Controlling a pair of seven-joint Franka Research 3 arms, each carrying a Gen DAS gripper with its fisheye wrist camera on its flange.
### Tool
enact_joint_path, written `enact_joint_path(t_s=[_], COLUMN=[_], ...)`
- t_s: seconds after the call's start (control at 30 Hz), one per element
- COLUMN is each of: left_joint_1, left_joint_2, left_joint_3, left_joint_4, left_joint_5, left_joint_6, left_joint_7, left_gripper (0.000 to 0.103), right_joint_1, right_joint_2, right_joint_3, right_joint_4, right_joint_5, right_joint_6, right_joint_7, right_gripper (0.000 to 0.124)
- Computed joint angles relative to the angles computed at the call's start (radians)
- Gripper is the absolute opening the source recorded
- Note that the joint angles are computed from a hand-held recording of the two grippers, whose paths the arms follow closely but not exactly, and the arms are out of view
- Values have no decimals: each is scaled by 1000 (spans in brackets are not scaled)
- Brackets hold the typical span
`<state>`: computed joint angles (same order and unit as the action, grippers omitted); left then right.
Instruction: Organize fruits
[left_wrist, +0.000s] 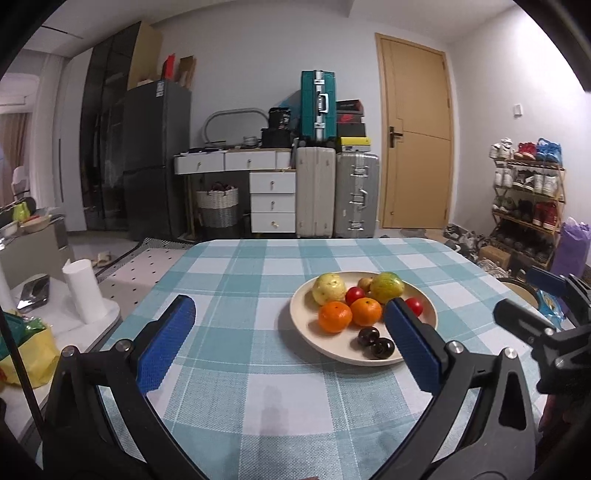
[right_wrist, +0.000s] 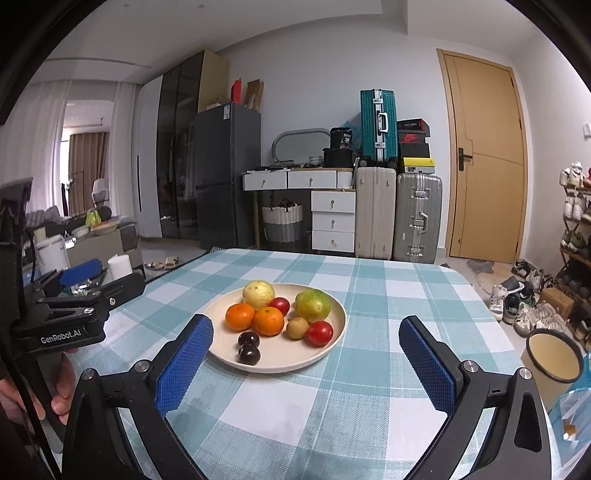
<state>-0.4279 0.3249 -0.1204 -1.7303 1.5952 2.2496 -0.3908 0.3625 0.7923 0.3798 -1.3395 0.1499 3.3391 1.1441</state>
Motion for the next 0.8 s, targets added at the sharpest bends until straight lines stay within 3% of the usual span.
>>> enact_joint_path(t_s=[0.13, 0.2, 0.3, 0.8], left_joint_1=[1, 6, 9, 3], left_joint_2=[12, 14, 13, 15], left_joint_3=[3, 6, 8, 7], left_joint_4=[1, -1, -5, -3], left_joint_5=[4, 4, 14, 29], left_joint_6=[6, 24, 41, 30], left_joint_7=[-11, -20, -28, -26], left_gripper=[102, 102, 102, 102], right_joint_1=[9, -29, -48, -56], right_joint_2=[3, 12, 15, 12], right_joint_3=[-10, 44, 67, 68], right_joint_4=[1, -5, -14, -21], right_joint_5=[-5, -23, -31, -66], right_joint_6=[-9, 1, 21, 23], right_joint_7=[-8, -18, -13, 14], right_gripper=[103, 103, 103, 103])
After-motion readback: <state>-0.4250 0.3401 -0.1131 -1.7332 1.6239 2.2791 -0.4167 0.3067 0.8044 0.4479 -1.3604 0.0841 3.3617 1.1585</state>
